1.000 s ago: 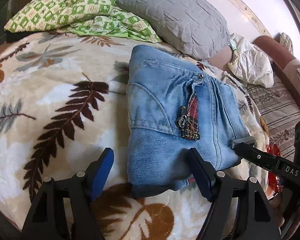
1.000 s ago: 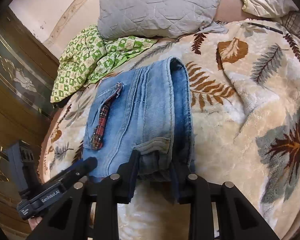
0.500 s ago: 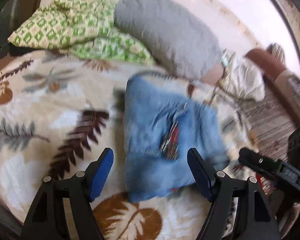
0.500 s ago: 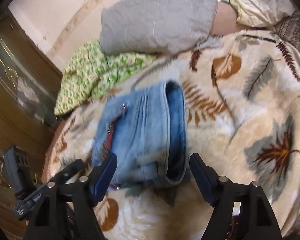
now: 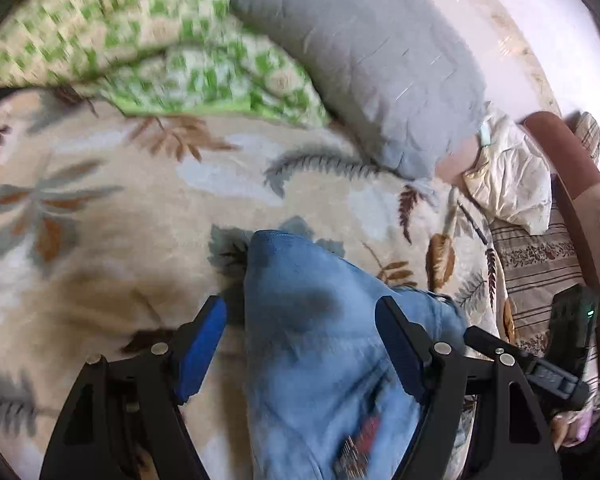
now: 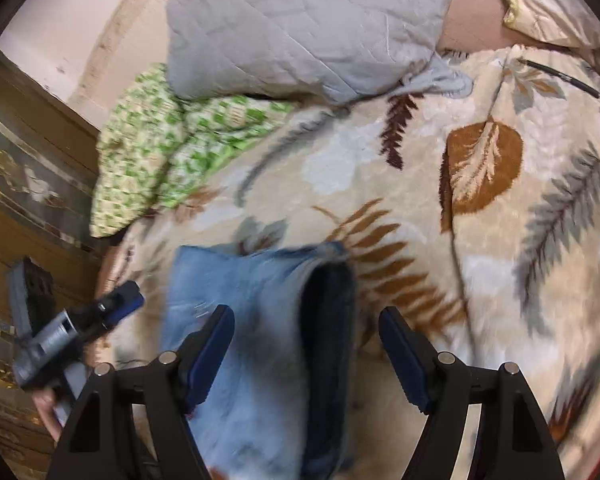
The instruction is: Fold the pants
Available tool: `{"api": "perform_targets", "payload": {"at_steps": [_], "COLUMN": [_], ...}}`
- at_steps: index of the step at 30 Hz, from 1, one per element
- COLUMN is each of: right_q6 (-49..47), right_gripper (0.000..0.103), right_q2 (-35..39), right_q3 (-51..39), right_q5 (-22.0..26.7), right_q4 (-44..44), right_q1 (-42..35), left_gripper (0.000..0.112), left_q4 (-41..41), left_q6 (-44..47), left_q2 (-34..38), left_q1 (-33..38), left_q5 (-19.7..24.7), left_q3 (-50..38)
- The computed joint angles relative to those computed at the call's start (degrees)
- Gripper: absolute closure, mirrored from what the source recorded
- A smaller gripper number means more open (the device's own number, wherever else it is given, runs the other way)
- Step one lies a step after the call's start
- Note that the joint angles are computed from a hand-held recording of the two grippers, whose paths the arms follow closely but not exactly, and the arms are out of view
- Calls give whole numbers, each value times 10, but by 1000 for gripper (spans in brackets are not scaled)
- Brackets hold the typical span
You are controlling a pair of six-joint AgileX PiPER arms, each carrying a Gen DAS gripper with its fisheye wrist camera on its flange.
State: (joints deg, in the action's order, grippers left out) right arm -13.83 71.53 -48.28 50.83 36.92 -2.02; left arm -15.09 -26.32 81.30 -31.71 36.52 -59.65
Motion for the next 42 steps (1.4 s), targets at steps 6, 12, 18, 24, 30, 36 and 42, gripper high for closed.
{"api": "perform_targets", "payload": {"at_steps": [6, 12, 18, 24, 30, 36, 42], "right_q6": [-80, -62, -105, -69, -88, -26, 130], "right_gripper": [57, 89, 95, 93, 75, 24, 55], "right_q2": [57, 110, 131, 73, -18, -178, -228], "right_q3": [-1, -23, 4, 8, 43, 105, 143], "right_q5": [3, -1, -15, -25, 34, 62, 12], "right_q4": [84, 63, 99, 58, 91, 41, -59], "right_q1": [-24, -2, -21, -1, -39, -38, 119], "left_gripper": [44, 61, 63, 62, 38, 37, 38], "left_q4": [-133, -146, 39, 286, 373, 352, 399], "left_q6": [81, 86, -44, -264, -343, -395, -493], "left_q2": [34, 26, 57, 34, -34, -104, -111], "left_q1": [28, 32, -24, -108, -182, -238, -318], "left_q5": [-36, -54, -78, -19, 36, 47, 78], "left_q3": [29, 43, 28, 2, 30, 96, 123]}}
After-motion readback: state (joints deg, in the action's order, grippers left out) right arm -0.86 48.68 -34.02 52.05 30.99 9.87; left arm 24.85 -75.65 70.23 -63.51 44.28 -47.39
